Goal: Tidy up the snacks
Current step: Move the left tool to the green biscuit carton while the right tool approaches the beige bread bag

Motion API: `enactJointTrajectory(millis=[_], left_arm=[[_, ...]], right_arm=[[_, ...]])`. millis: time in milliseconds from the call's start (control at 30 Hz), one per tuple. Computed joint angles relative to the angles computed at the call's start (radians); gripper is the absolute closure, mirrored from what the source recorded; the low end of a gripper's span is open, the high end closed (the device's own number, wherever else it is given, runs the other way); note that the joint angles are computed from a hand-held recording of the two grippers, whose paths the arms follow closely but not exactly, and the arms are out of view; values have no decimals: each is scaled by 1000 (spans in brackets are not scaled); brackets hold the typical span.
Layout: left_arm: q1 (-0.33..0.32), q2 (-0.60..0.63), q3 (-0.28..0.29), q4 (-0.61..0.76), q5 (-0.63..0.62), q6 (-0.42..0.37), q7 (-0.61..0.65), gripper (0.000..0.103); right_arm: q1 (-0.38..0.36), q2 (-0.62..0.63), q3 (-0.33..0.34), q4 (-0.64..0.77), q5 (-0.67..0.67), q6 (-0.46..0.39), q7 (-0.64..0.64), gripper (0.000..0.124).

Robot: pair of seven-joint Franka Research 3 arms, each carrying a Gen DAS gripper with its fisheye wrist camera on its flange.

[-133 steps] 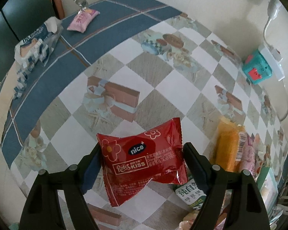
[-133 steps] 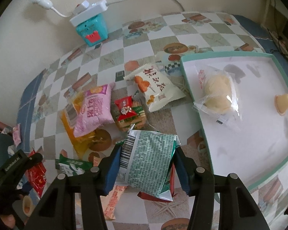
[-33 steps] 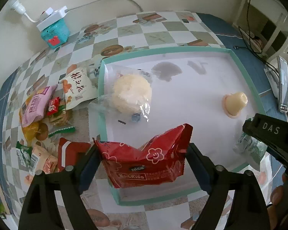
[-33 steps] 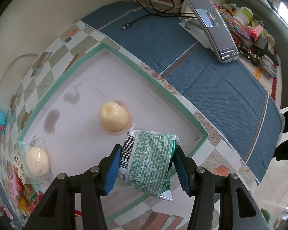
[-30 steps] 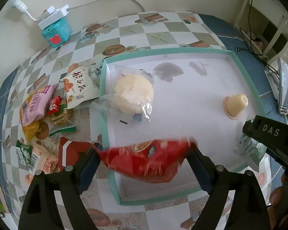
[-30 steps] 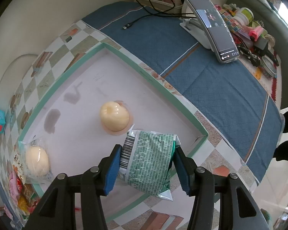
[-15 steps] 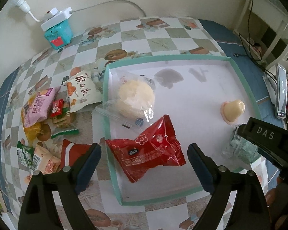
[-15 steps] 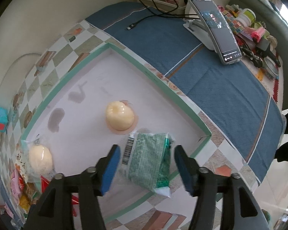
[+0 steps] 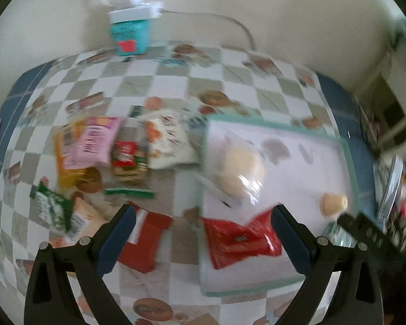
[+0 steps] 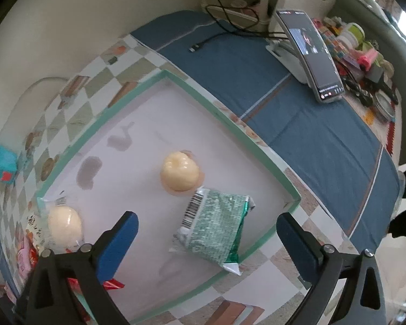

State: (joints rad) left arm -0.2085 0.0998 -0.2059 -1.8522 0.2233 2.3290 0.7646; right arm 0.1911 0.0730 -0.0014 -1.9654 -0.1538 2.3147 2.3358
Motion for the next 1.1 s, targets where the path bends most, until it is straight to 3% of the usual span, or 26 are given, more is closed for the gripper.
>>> enactJointTrajectory(millis=[100, 400, 533, 733, 1100], left_arm=[[22, -43, 22, -40, 13, 17, -63, 3], [112, -153, 67, -146, 4, -26, -171, 3], [152, -229, 77, -221, 57, -42, -241, 3], [207, -304, 80, -276, 144, -157, -311, 3], [274, -405, 113, -376, 168, -195, -306, 3]], right_arm=[[6, -10, 3, 3, -17, -4, 9, 21], [28, -54, 33, 0, -33, 20, -4, 21], [45, -56, 47, 20, -71, 19, -15, 21], [78, -54, 70, 34, -109, 8, -9, 21], [186, 9, 106, 115, -116, -34, -49, 21]])
